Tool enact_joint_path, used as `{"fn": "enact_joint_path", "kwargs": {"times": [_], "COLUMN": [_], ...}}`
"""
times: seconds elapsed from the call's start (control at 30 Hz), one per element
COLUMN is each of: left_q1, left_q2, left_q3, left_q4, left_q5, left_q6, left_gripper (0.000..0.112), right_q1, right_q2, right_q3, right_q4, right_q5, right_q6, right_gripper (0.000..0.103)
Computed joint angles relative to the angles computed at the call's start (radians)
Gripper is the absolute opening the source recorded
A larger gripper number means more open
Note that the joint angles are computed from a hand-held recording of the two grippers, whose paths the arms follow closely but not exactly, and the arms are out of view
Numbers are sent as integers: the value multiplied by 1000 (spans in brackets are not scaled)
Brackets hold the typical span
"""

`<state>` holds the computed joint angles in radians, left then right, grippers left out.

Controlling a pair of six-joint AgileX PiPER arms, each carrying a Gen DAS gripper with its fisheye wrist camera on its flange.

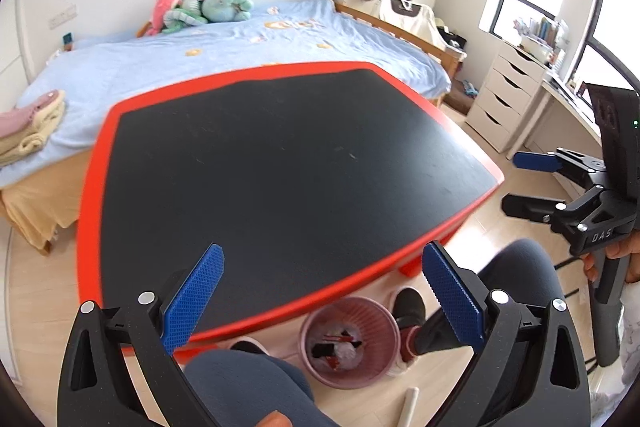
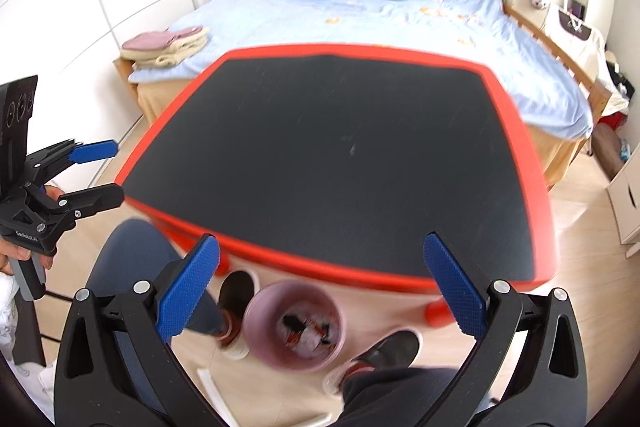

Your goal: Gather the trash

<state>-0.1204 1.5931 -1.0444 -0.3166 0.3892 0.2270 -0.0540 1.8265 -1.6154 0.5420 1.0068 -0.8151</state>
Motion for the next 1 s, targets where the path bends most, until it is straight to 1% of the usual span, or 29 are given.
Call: {"fn": "enact_joint_path", "kwargs": {"times": [0.13, 0.23, 0.33, 0.4, 0.57, 0.63, 0.73, 0.9, 1.0], "left_q1": [23, 47, 59, 72, 79, 75, 76, 78, 69], "left_q2": [17, 31, 44, 59, 93, 104, 111, 115, 113], "left_q3": [-36, -56, -73, -89, -118, -126, -134, -134, -131], "left_q4": [51, -12, 1, -36, -31, -8, -16, -24, 9], "left_q5": [3, 9, 12, 25, 45, 48, 56, 46, 35], "left_q6": [-44, 22, 4, 35, 26, 4, 9, 12, -21], "left_gripper": [96, 97, 97, 97, 97, 97, 97, 97, 97], "right_q1": [0, 0, -3, 0, -2, 0, -4, -8, -9], "right_q2": [50, 94, 136, 161, 183, 190, 186, 182, 182], "right_q3": [-103, -175, -235, -276, -312, -329, -328, -325, -325], "right_q4": [-11, -15, -25, -34, -35, -33, -25, -21, -20], "right_q5": [17, 37, 54, 67, 78, 83, 84, 82, 82], "right_q6": [34, 63, 84, 99, 99, 100, 87, 82, 81], "right_gripper": [100, 100, 100, 100, 100, 100, 100, 100, 100]}}
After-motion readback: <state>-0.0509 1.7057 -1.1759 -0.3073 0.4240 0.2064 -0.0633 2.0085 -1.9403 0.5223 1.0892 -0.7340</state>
